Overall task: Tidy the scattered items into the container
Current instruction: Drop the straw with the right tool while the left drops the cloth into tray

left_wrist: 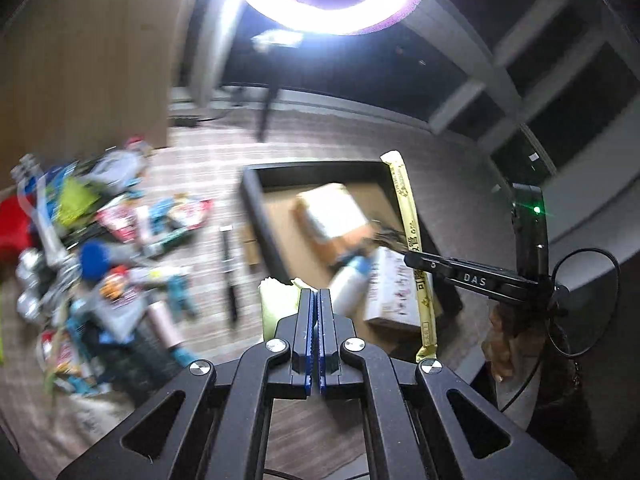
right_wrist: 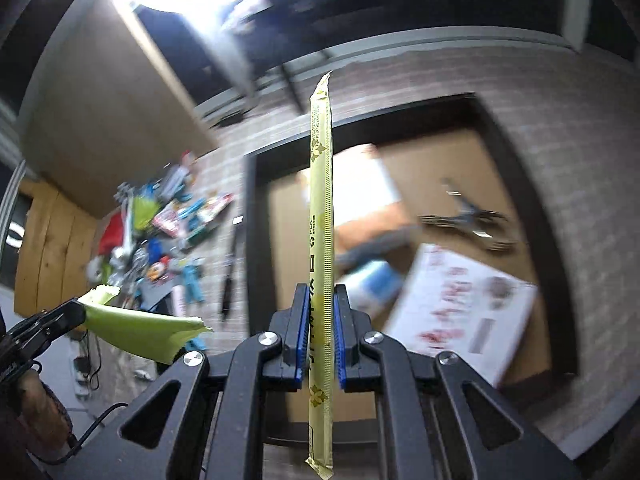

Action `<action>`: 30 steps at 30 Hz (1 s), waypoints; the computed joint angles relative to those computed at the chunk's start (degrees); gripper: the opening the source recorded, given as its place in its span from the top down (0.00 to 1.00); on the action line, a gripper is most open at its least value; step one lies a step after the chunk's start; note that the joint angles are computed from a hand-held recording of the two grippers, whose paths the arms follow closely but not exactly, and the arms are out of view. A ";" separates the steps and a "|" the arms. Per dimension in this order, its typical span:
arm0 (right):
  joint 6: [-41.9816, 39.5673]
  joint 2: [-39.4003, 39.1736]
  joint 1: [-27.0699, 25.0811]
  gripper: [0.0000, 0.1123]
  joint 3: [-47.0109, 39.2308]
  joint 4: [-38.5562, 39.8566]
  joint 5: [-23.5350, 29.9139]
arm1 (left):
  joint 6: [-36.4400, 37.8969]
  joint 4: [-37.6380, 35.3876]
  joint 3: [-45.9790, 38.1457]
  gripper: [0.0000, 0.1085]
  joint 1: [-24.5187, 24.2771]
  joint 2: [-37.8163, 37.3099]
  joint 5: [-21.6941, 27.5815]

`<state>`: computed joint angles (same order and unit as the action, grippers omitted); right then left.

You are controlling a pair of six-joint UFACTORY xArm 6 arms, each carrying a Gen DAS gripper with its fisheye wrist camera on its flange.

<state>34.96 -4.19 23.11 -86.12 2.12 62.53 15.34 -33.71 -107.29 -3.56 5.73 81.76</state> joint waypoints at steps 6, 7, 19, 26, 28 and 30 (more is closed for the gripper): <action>0.71 -5.25 -5.04 0.90 5.10 -2.39 1.57 | -1.67 1.11 -6.13 0.99 -6.66 4.49 0.98; 0.38 -5.50 -5.86 0.90 5.29 -2.51 1.89 | -1.97 1.48 -6.89 0.99 -7.51 5.03 0.91; 1.57 -2.65 -6.78 0.75 3.08 -7.99 3.86 | -4.37 6.39 -6.70 0.73 -10.37 6.03 -0.72; 0.77 -1.81 -4.53 0.75 2.17 -6.37 1.69 | -3.77 7.98 -1.79 0.73 -6.04 3.53 -2.22; 0.10 -1.14 -3.38 0.75 1.52 -5.61 1.21 | -3.08 8.32 0.23 0.73 -3.59 2.49 -2.63; -0.51 -0.19 -1.95 0.75 0.76 -5.13 0.80 | -2.82 8.96 1.66 0.73 -1.10 1.87 -2.61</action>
<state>34.45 -4.39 21.16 -85.36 -3.01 63.33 12.52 -24.76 -105.63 -4.66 7.61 79.15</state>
